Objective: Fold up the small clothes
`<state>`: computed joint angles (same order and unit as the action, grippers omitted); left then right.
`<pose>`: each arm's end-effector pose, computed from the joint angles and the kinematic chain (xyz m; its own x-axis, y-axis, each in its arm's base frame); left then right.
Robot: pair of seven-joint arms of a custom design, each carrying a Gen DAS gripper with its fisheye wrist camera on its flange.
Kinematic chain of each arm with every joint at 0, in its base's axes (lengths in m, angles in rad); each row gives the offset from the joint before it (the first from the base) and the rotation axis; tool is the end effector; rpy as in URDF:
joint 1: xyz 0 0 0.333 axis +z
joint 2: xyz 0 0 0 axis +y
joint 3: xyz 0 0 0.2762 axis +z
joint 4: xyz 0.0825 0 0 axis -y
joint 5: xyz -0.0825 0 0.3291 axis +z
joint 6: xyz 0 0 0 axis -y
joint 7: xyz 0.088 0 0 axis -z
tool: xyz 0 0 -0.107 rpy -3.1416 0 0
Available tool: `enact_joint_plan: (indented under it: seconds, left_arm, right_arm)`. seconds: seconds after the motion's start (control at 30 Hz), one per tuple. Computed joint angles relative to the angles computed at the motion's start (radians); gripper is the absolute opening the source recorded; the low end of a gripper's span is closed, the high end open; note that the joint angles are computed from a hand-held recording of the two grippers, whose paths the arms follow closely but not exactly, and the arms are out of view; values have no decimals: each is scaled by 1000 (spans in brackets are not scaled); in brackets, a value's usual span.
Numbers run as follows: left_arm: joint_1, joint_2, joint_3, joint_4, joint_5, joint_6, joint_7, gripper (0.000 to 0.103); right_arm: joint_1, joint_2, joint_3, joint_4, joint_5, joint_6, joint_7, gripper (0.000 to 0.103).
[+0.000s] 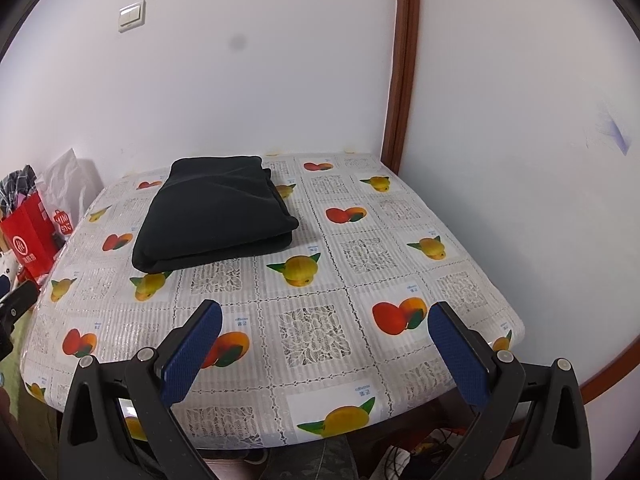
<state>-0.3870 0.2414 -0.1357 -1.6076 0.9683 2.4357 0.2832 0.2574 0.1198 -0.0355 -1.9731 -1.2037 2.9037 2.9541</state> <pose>0.5405 -0.2989 0.5322 0.1872 -0.9818 0.0317 -0.5634 -0.1338 -0.8153 0.5339 0.1789 0.4611 -0.0667 -0.9974 -0.0267 -0.5545 0.0593 -0.8301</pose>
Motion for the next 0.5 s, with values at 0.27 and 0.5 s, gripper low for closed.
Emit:
enact_joint_plan:
  seconds: [0.27,0.5]
  left_arm:
    - [-5,5,0,10,-2,-13,19,87]
    - [-1,5,0,10,-13,-7,18,87]
  right_arm:
    - [-1,-3,-3,-7,1,19,9,101]
    - [-4,1,-3,-2,9,25,-4,101]
